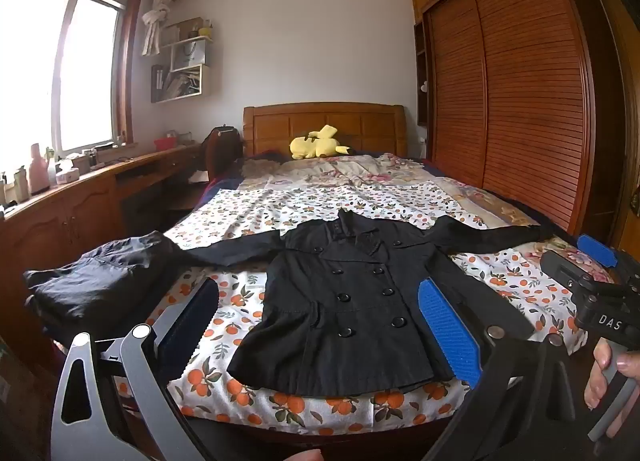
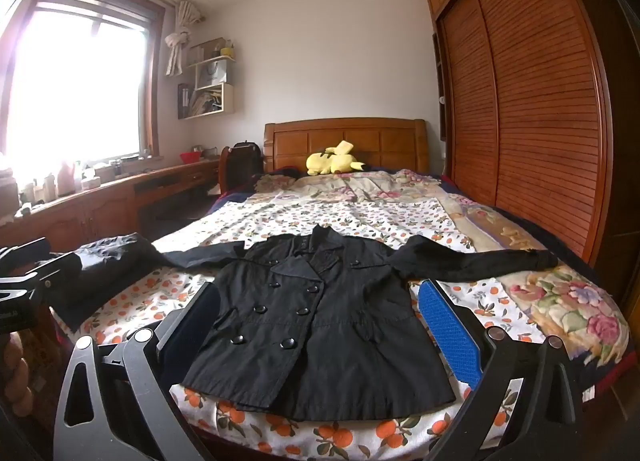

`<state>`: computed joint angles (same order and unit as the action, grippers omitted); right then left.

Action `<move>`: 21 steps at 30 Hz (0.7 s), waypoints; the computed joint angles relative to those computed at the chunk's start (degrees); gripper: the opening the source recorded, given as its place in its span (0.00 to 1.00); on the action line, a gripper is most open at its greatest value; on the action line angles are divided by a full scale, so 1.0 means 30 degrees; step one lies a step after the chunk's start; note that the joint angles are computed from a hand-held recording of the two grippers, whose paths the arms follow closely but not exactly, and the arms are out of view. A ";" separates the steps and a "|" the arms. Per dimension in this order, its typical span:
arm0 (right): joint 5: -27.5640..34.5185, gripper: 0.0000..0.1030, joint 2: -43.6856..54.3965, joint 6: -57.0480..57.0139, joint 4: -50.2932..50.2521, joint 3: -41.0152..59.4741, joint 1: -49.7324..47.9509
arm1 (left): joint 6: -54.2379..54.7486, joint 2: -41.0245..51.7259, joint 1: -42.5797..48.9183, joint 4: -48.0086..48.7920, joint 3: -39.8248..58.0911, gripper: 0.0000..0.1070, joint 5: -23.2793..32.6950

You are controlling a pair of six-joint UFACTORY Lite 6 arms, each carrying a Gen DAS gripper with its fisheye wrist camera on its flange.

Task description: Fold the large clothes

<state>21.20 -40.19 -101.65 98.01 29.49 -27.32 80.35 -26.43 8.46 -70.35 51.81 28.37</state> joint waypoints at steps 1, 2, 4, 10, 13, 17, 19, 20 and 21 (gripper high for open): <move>-0.0075 0.93 0.0003 -0.0038 0.0000 -0.0009 0.0049 | 0.0020 -0.0009 0.0011 -0.0056 -0.0011 0.94 -0.0011; -0.0102 0.93 0.0012 -0.0078 0.0044 -0.0022 0.0074 | 0.0036 -0.0001 0.0028 -0.0080 -0.0009 0.94 0.0016; -0.0147 0.93 0.0025 -0.0147 0.0120 -0.0040 0.0121 | 0.0076 -0.0007 0.0027 -0.0100 -0.0017 0.94 0.0028; -0.0100 0.93 -0.0090 -0.0358 0.0341 -0.0196 0.0102 | 0.0076 -0.0007 0.0027 -0.0100 -0.0017 0.94 0.0028; -0.0137 0.93 -0.0085 -0.0321 0.0326 -0.0174 0.0134 | 0.0105 -0.0005 0.0029 -0.0130 -0.0021 0.94 0.0017; -0.0176 0.93 -0.0085 -0.0231 0.0253 -0.0131 0.0162 | 0.0121 -0.0003 0.0026 -0.0143 -0.0025 0.94 0.0020; -0.0226 0.93 -0.0070 -0.0167 0.0206 -0.0104 0.0213 | 0.0147 -0.0014 0.0036 -0.0163 -0.0030 0.94 0.0029; -0.0236 0.93 -0.0091 -0.0156 0.0196 -0.0109 0.0218 | 0.0165 -0.0018 0.0029 -0.0185 -0.0038 0.94 0.0003; -0.0236 0.93 -0.0091 -0.0156 0.0196 -0.0109 0.0218 | 0.0165 -0.0018 0.0029 -0.0185 -0.0038 0.94 0.0003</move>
